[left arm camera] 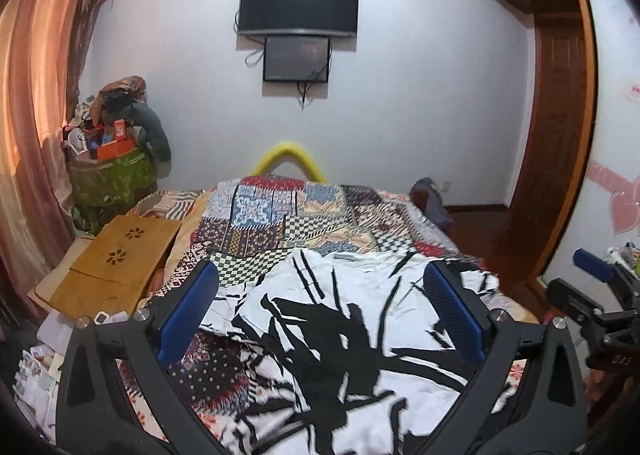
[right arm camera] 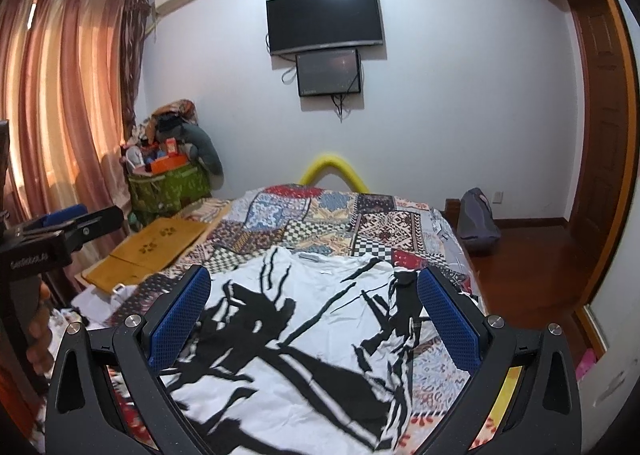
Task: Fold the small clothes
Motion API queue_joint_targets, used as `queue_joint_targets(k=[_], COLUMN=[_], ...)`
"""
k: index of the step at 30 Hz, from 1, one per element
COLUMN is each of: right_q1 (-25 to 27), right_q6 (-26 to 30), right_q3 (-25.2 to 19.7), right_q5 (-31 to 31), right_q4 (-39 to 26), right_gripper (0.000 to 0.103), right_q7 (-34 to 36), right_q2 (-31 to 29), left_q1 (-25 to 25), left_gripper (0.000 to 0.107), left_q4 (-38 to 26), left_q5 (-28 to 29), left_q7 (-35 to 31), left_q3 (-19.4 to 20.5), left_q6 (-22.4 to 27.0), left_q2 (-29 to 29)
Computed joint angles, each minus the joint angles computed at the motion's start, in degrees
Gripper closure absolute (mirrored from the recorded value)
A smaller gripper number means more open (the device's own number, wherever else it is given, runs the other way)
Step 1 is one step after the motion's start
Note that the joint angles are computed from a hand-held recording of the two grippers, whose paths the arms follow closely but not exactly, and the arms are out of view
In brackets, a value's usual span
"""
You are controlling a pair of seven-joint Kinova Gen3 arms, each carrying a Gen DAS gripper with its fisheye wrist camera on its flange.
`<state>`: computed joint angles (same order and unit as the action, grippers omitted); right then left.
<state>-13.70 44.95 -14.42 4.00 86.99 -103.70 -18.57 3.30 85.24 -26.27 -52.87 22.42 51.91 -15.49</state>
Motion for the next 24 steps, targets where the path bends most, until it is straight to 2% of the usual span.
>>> queue_joint_targets(k=[2, 5, 9, 14, 17, 19, 24], right_q1=[-0.44, -1.37, -1.33, -2.31, -1.89, -0.84, 2.40], right_q6=[0.19, -0.30, -0.05, 2.08, 5.86, 7.47, 13.87], right_q3=[0.83, 2.93, 3.45, 6.20, 7.97, 8.77, 9.30], right_q5=[-0.21, -1.15, 1.13, -0.46, -4.07, -6.44, -12.00], right_q4=[-1.00, -2.55, -5.76, -10.22, -14.75, -17.01, -24.23], right_gripper=[0.000, 0.000, 0.000, 0.000, 0.000, 0.001, 0.009], right_q7=[1.07, 3.41, 4.49, 8.49, 12.59, 15.09, 20.78], right_q2=[1.88, 5.09, 10.42, 17.19, 22.35, 25.46, 32.98], left_q1=[1.38, 2.63, 4.22, 4.49, 3.08, 1.51, -1.43], left_gripper=[0.004, 0.004, 0.004, 0.004, 0.004, 0.004, 0.005], left_q4=[-1.06, -4.29, -9.36, -15.31, -19.89, -24.47, -33.98], left_q5=[3.01, 5.21, 5.70, 8.48, 12.41, 15.77, 20.92], left_q7=[-3.53, -6.80, -9.64, -14.86, -19.55, -22.97, -28.36], left_q3=[-3.45, -6.85, -10.72, -15.65, -17.90, -18.89, -20.92], left_q6=[-1.30, -0.50, 1.22, 2.62, 4.98, 8.59, 15.98], left_q2=[2.90, 7.95, 15.32, 23.90, 29.46, 33.95, 42.77])
